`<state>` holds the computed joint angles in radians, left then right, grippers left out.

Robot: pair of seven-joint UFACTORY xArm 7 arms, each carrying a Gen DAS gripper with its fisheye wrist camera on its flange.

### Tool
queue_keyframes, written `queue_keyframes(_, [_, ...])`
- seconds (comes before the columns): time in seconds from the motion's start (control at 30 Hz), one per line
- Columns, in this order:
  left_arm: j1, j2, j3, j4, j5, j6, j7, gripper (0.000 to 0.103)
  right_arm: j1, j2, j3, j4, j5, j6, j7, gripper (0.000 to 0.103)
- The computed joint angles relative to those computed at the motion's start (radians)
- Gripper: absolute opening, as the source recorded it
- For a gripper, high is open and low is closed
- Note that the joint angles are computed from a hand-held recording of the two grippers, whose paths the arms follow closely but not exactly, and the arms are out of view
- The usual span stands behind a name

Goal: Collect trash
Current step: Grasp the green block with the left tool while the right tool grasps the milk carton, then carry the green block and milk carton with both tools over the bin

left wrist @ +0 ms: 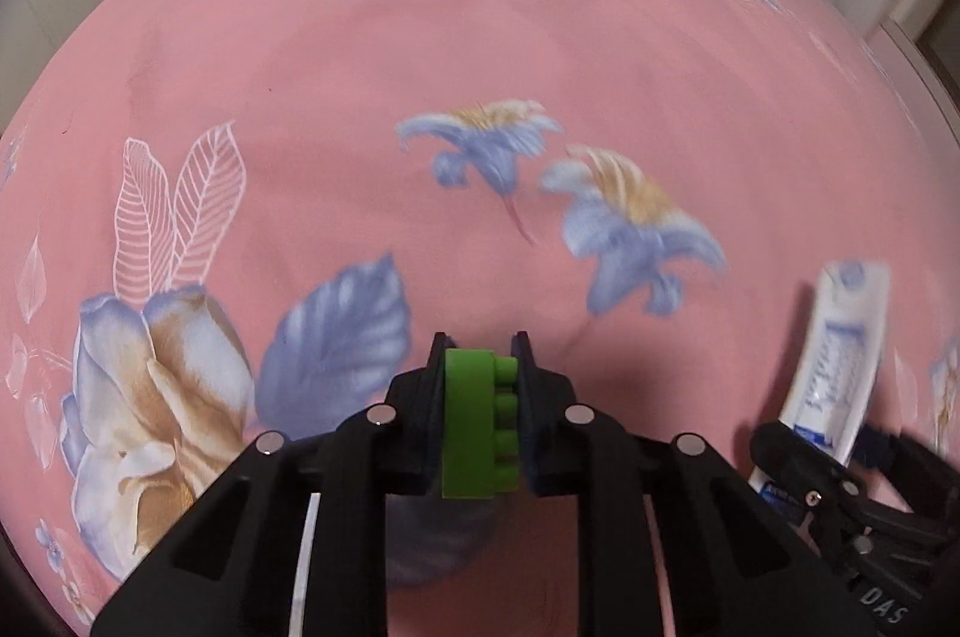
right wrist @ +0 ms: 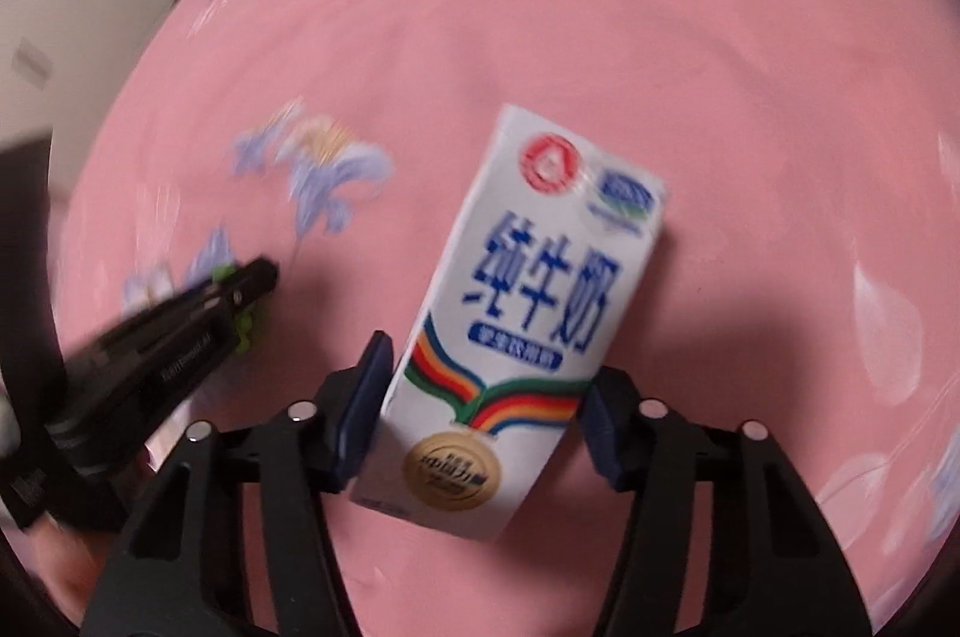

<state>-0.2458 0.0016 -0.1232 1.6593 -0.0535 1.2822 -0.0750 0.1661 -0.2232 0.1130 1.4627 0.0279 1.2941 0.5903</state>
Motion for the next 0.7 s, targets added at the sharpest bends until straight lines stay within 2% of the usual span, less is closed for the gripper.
queue_keyframes(0.13, [0.009,-0.068,0.009,-0.052,-0.053,0.034,0.059,0.023,0.025,-0.030,0.022,-0.005,-0.053,0.046,-0.104,0.049])
queue_keyframes(0.43, [0.008,-0.266,0.013,-0.168,-0.105,0.104,0.140,0.023,0.030,-0.250,0.034,-0.109,-0.069,0.108,-0.188,0.048])
queue_keyframes(0.7, [-0.006,-0.427,0.010,-0.123,-0.113,0.204,0.179,0.023,-0.003,-0.315,0.124,0.049,-0.147,0.257,-0.217,0.048])
